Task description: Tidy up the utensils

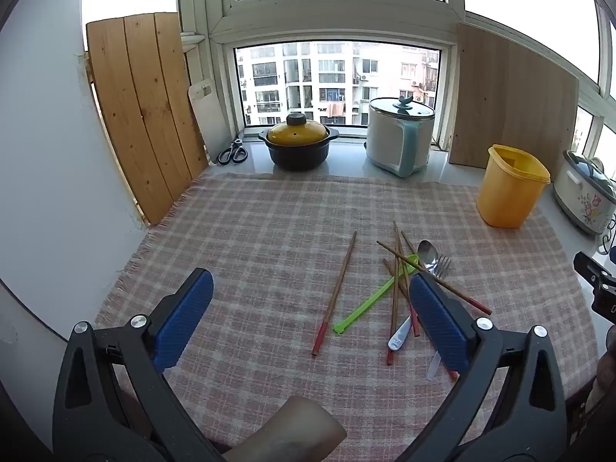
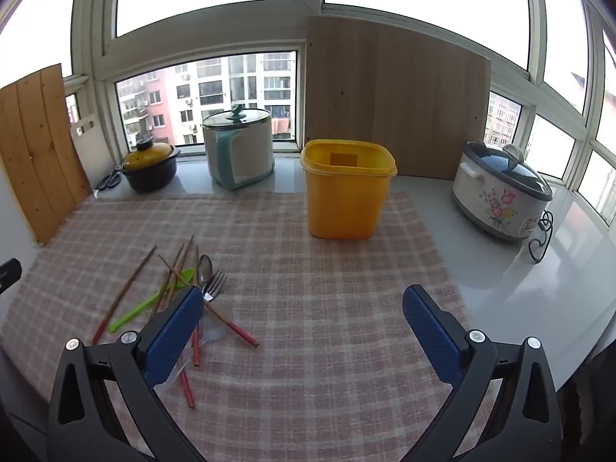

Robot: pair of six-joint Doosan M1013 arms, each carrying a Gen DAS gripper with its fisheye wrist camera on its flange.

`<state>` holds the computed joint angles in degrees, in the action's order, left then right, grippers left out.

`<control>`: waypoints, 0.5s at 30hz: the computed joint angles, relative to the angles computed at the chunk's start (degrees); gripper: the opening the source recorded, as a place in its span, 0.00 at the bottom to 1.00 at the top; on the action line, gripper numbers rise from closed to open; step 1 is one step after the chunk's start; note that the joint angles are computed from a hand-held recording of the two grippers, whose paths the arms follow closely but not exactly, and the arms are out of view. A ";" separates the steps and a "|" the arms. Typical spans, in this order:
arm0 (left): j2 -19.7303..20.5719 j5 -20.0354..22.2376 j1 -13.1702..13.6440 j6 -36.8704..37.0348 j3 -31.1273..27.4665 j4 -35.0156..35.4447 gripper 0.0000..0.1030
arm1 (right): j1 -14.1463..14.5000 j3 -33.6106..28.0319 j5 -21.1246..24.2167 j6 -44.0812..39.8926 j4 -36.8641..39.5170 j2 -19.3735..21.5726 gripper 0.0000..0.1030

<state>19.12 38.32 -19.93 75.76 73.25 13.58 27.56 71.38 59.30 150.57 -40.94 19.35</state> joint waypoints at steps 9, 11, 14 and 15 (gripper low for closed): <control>-0.33 -0.09 0.05 -1.46 -0.28 0.68 1.00 | 0.14 -0.29 0.58 -0.21 0.09 0.05 0.99; -0.23 -0.21 0.11 -1.31 -0.31 0.48 1.00 | 0.01 0.15 0.41 -0.25 0.23 -0.14 0.99; -0.10 0.75 0.16 -1.22 -1.24 0.16 1.00 | 0.16 -1.07 1.09 -0.82 0.44 0.26 0.99; -0.05 0.83 0.16 -1.14 -1.39 0.08 1.00 | 0.19 -0.70 0.84 -0.60 0.15 0.15 0.99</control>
<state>19.07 39.15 -19.77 74.63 71.86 13.66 27.75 70.68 60.15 149.97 -40.78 19.50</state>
